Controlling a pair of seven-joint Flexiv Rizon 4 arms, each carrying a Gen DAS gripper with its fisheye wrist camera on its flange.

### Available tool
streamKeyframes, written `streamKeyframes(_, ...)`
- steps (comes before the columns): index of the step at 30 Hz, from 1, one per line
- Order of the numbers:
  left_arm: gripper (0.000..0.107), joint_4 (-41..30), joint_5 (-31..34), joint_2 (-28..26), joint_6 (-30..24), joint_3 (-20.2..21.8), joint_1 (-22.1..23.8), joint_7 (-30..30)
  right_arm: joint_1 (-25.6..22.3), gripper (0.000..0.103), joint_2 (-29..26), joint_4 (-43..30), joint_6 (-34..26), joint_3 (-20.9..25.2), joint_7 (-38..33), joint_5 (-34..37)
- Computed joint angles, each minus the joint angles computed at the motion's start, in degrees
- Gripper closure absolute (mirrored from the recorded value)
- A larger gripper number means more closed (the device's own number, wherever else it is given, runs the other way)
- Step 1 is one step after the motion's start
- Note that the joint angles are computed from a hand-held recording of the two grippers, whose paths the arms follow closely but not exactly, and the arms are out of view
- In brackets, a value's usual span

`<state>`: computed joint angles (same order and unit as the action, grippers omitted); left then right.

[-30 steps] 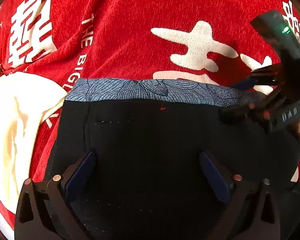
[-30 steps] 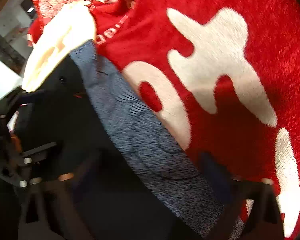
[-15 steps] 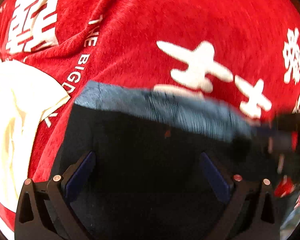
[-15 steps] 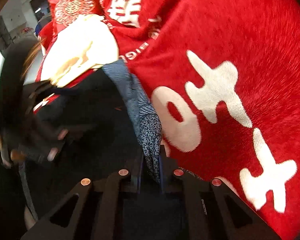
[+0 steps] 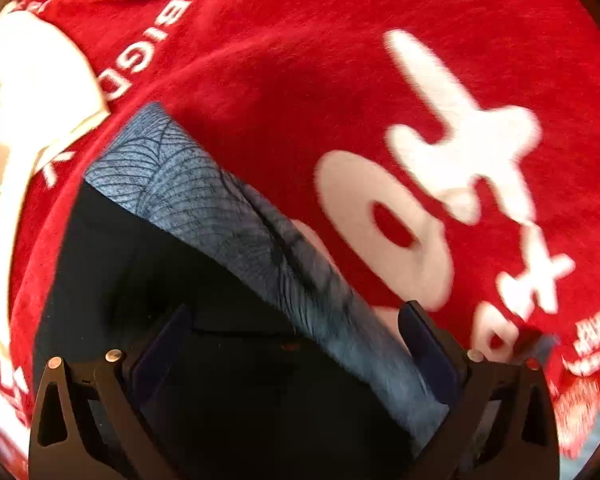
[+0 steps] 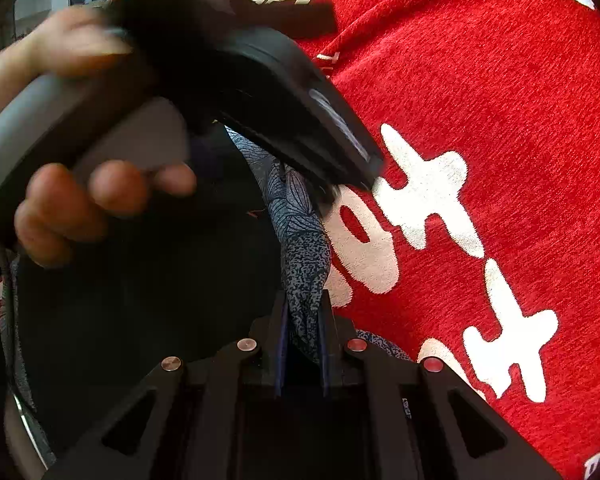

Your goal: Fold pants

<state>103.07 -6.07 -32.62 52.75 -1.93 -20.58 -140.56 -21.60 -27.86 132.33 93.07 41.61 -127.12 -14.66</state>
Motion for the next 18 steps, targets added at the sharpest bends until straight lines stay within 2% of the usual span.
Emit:
streamKeyframes(2, 0.043, -6.02, 5.39, -1.34, -9.39, 4.07, -3.76, -4.74, -0.35, 0.089, 0.08, 0.20, 0.39, -0.01, -0.46, -0.09)
streamKeyframes(3, 0.050, -7.53, 7.36, -1.48, -11.31, 4.60, -4.42, -6.87, -0.16, 0.089, 0.07, 0.22, 0.67, -0.23, -0.38, -0.13)
streamKeyframes(5, 0.090, -6.10, 7.99, -0.37, -8.95, 3.68, -3.73, -7.50, -0.54, 0.089, -0.22, 0.08, 0.92, 0.08, -0.06, -0.23)
streamKeyframes(8, 0.095, -2.68, 8.18, 1.66, -5.03, 2.66, -3.07, -7.66, -3.73, 0.089, -0.77, 0.37, 0.90, 2.85, 0.08, -0.69)
streamKeyframes(12, 0.097, 0.68, 12.57, 5.60, -1.53, 3.88, -5.65, -12.01, -6.08, 0.089, -0.20, 1.61, 2.11, 4.90, 1.16, -1.29)
streamKeyframes(15, 0.097, 4.15, 17.54, 10.49, 2.00, 4.88, -7.93, -16.70, -12.87, 0.089, -0.19, 3.12, 2.55, 10.48, 2.24, -2.81)
streamKeyframes(18, 0.098, 6.47, 22.62, 15.61, 2.57, 4.79, -9.63, -21.98, -19.39, 0.089, 1.27, 5.89, 3.98, 15.55, 3.13, -4.89)
